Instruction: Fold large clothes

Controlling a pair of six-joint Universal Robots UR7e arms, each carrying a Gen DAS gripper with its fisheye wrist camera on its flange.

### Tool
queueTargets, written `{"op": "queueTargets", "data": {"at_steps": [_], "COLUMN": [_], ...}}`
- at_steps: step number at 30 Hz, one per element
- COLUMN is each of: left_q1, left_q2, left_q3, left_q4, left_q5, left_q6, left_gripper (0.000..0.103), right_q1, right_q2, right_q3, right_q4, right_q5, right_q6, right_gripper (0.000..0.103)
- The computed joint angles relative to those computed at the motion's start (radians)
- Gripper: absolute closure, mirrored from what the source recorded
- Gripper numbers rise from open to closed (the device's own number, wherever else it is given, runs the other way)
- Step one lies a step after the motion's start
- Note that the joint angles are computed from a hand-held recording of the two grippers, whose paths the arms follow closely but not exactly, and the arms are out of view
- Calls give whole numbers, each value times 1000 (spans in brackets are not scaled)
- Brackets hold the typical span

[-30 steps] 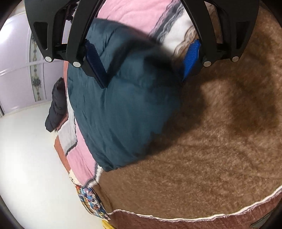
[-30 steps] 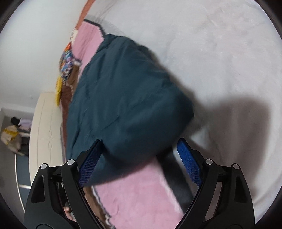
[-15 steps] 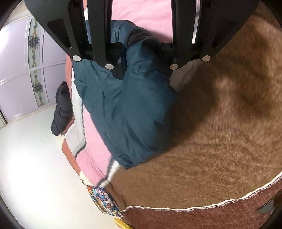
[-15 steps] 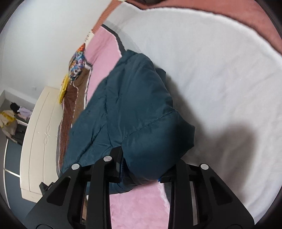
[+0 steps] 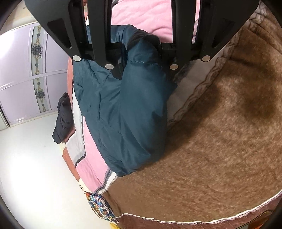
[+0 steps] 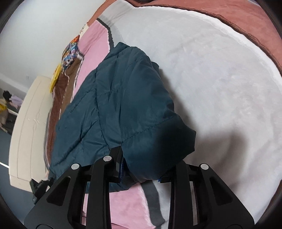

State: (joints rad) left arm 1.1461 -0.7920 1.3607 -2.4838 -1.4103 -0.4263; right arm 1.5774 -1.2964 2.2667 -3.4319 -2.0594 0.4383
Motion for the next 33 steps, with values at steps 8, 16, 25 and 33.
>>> {"op": "queueTargets", "data": {"at_steps": [8, 16, 25, 33], "left_q1": [15, 23, 15, 13], "left_q2": [-42, -60, -60, -77], "left_q3": [59, 107, 117, 112], "left_q4": [-7, -42, -34, -9], "left_q5": [-4, -6, 70, 92], "left_q6": [34, 55, 24, -6], "left_gripper": [78, 78, 52, 42], "right_q1": [9, -18, -31, 82], "right_q2": [8, 14, -36, -126], "right_q3": [53, 69, 90, 97], "right_q4": [-18, -36, 42, 235], "right_q5": [-5, 17, 11, -212], "right_q6": [21, 7, 112, 178], "right_gripper": [76, 73, 40, 40]}}
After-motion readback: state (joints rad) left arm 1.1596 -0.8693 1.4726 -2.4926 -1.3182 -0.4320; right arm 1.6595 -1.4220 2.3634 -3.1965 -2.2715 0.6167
